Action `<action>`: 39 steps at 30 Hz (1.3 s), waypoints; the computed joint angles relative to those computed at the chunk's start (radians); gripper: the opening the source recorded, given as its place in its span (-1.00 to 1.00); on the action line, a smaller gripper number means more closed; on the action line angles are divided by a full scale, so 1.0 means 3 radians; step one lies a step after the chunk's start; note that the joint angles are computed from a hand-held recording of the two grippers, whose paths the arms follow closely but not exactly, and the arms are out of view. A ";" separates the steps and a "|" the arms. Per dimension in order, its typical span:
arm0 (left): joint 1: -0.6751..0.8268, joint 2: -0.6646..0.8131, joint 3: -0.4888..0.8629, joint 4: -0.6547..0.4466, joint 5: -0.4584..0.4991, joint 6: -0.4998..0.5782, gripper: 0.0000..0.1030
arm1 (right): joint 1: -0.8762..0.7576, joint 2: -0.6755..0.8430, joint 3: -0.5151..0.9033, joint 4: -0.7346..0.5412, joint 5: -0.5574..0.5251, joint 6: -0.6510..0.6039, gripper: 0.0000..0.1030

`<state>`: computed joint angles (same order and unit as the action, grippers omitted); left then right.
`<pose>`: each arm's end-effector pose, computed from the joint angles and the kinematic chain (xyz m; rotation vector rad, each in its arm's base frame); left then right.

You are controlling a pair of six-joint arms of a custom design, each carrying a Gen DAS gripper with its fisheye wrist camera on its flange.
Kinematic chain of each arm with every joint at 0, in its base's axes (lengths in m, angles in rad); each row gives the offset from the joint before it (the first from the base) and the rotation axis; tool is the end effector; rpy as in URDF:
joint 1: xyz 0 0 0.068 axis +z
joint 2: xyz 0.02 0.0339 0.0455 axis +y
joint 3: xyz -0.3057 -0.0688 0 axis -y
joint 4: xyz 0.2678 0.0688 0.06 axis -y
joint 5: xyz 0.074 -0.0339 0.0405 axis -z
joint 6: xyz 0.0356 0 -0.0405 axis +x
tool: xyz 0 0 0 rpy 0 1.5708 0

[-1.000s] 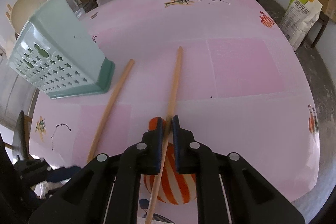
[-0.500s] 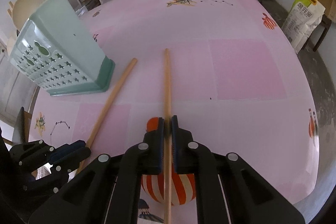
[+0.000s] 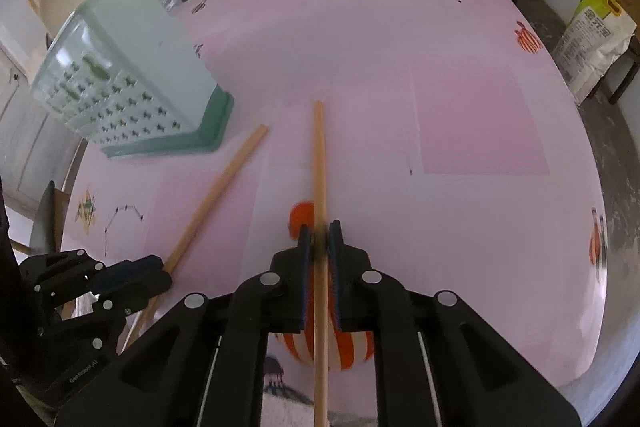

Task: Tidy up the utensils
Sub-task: 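Lift both chopsticks and carry them toward the green holder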

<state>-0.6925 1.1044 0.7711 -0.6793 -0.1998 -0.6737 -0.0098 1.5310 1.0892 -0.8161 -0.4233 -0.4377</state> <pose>0.1684 -0.1305 0.2633 -0.0497 2.5742 -0.2655 0.3085 0.0116 0.2574 -0.6645 2.6263 0.4725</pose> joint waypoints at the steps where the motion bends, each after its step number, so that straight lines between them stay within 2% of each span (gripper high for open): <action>1: 0.0040 0.0035 0.0022 0.0006 0.0013 0.0051 -0.81 | 0.0017 0.0033 0.0036 0.0006 0.0005 0.0012 -0.76; 6: 0.0311 0.0325 0.0213 0.0074 0.0115 0.0389 -0.81 | 0.0161 0.0160 0.0171 0.0092 0.0103 0.0071 -0.76; 11: 0.0418 0.0604 0.0382 0.0182 0.0064 0.0613 -0.81 | 0.0302 0.0263 0.0273 0.0206 0.0232 0.0086 -0.76; 19: 0.0379 0.0768 0.0445 0.0321 -0.0178 0.0660 -0.90 | 0.0354 0.0304 0.0277 0.0363 0.0249 0.0120 -0.76; 24: 0.0324 0.0883 0.0522 0.0388 -0.0245 0.0569 -0.90 | 0.0312 0.0291 0.0231 0.0440 0.0202 0.0182 -0.87; 27: 0.0263 0.0788 0.0460 0.0421 -0.0280 0.0460 -0.90 | 0.0249 0.0317 0.0250 0.0436 0.0134 0.0248 -0.88; 32: 0.0253 0.0365 0.0345 0.0372 -0.0305 0.0329 -0.90 | 0.0031 0.0203 0.0289 0.0338 -0.0191 0.0320 -0.88; 39: 0.0048 -0.0223 0.0388 -0.0041 -0.0671 0.0036 -0.90 | -0.0291 -0.0138 0.0343 0.0123 -0.0758 0.0419 -0.88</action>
